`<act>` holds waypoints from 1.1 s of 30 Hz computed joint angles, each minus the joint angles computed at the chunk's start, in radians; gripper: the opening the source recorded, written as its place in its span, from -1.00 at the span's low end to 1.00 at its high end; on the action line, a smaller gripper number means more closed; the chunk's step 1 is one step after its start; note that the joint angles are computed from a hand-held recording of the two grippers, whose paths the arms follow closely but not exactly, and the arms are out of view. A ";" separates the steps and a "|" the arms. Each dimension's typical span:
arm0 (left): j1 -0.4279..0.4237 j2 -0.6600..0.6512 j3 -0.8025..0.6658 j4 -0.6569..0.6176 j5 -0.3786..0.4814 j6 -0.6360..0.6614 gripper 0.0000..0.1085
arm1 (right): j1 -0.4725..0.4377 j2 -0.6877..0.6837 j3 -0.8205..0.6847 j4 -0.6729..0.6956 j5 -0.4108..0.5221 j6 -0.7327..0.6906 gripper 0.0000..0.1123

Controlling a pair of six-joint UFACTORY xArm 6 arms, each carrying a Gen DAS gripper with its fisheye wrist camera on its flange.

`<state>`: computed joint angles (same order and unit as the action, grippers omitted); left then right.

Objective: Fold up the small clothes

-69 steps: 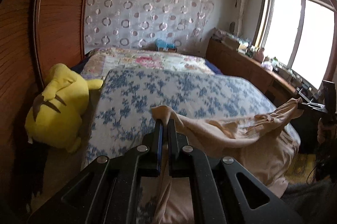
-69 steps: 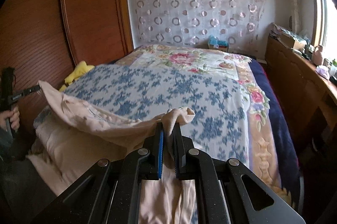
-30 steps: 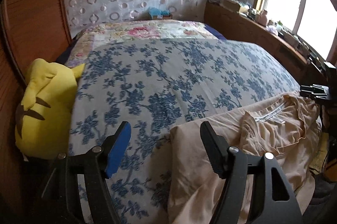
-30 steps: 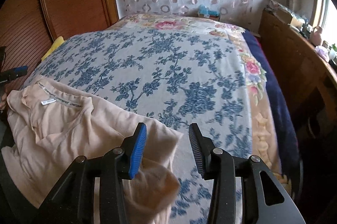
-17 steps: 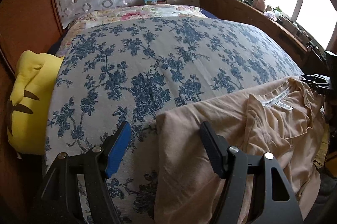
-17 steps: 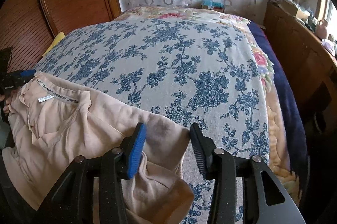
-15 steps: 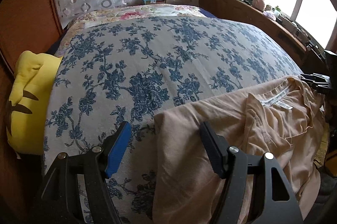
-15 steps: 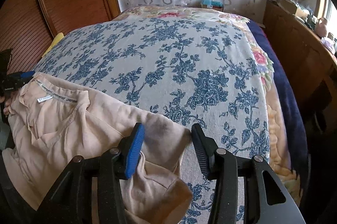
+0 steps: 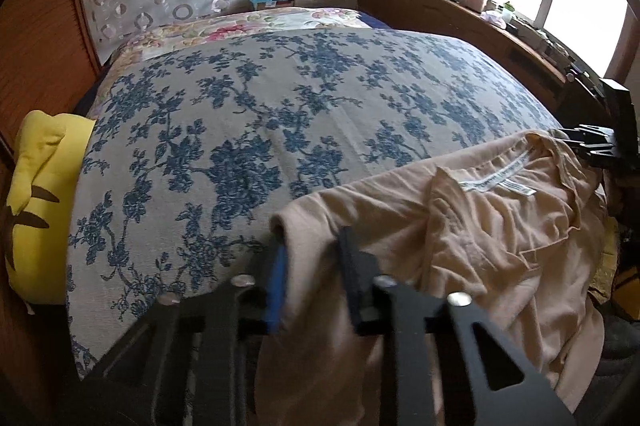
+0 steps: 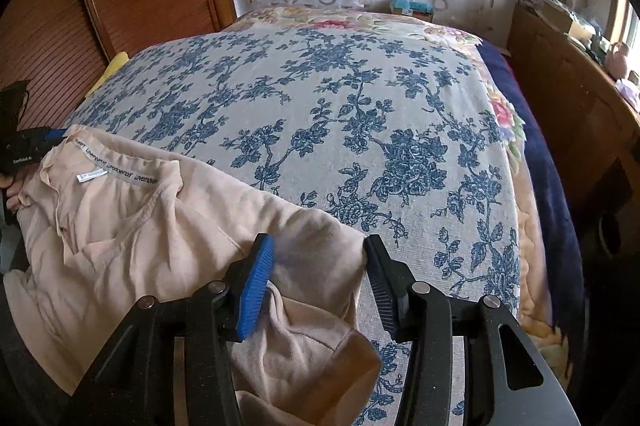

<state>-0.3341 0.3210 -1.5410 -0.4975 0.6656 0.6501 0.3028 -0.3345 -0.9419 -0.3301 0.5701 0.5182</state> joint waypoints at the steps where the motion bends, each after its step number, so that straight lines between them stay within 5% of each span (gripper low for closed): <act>1: -0.001 -0.006 0.011 0.001 -0.015 -0.002 -0.82 | 0.000 -0.002 0.004 0.003 -0.005 -0.005 -0.17; 3: -0.009 -0.046 0.070 -0.020 -0.105 -0.016 -0.86 | 0.000 -0.006 0.010 0.025 -0.014 -0.030 -0.36; 5: -0.008 -0.090 0.112 -0.118 -0.140 0.038 -0.87 | -0.003 -0.024 0.035 0.129 -0.056 -0.109 -0.79; 10: -0.015 -0.213 0.198 -0.304 -0.190 0.157 -0.87 | 0.024 -0.110 0.087 0.062 -0.118 -0.027 -0.81; 17: -0.041 -0.297 0.199 -0.467 -0.272 0.270 -0.88 | 0.088 -0.234 0.058 -0.132 -0.086 0.099 -0.82; 33: -0.055 -0.373 0.065 -0.619 -0.316 0.408 -0.88 | 0.245 -0.404 0.013 -0.470 0.036 0.317 -0.83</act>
